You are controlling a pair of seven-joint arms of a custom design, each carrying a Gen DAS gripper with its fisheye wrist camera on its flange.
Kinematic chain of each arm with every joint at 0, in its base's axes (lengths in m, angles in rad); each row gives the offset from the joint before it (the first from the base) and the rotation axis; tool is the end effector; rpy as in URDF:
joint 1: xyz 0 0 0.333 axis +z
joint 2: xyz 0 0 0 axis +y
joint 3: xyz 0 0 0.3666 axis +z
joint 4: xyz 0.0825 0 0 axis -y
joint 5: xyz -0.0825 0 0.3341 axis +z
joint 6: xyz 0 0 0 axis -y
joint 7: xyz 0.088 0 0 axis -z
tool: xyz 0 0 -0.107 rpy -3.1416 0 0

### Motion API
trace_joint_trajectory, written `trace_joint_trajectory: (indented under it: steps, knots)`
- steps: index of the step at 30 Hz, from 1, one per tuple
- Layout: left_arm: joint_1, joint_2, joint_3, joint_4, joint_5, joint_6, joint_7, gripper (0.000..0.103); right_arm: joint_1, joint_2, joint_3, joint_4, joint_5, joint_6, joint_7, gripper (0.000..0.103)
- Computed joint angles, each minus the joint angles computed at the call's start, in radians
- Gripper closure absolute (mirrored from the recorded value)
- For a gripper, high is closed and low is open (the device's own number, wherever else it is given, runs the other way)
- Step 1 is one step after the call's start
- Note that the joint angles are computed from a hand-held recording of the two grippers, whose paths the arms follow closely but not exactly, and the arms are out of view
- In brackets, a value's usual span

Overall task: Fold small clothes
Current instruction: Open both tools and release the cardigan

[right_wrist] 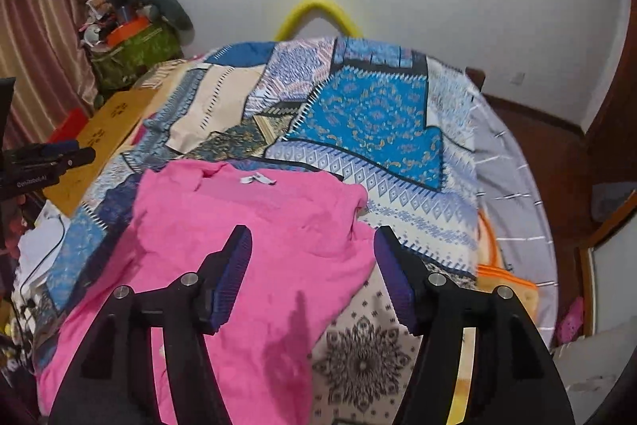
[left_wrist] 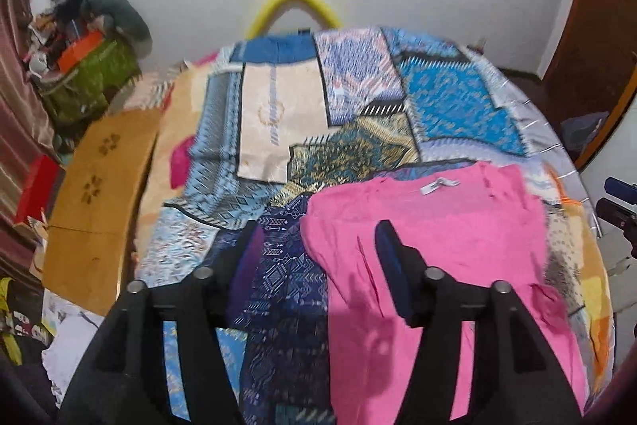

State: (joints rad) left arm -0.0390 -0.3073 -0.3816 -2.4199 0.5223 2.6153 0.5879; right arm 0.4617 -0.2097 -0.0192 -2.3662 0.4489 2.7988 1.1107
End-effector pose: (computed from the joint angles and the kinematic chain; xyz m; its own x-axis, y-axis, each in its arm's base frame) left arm 0.3800 -0.2003 0.5404 0.1639 -0.9862 -0.0246 -0.7879 -0.1158 -0.6048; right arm 0.4251 0.1781 0.5559 0.5299 -0.8425 -0.0965 -0.6893 -0.3616 -0.6277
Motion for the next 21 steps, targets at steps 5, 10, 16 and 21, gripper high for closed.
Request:
trace_joint_trajectory:
  steps: [5, 10, 16, 21]
  knots:
    - [-0.045, -0.117, -0.006, -0.026, -0.08, -0.053, 0.056, 0.031, 0.001, -0.107, 0.002, -0.057, -0.053, -0.033, 0.031, 0.043]
    - [-0.063, -0.198, -0.028, -0.058, -0.176, -0.089, 0.102, 0.028, 0.022, -0.201, -0.012, -0.119, -0.111, -0.08, 0.065, 0.042]
    - [-0.096, -0.245, -0.048, -0.116, -0.296, -0.115, 0.135, 0.027, 0.05, -0.28, -0.042, -0.196, -0.152, -0.118, 0.103, 0.031]
    - [-0.133, -0.226, -0.066, -0.17, -0.369, -0.115, 0.148, 0.027, 0.085, -0.294, -0.088, -0.24, -0.101, -0.164, 0.109, 0.031]
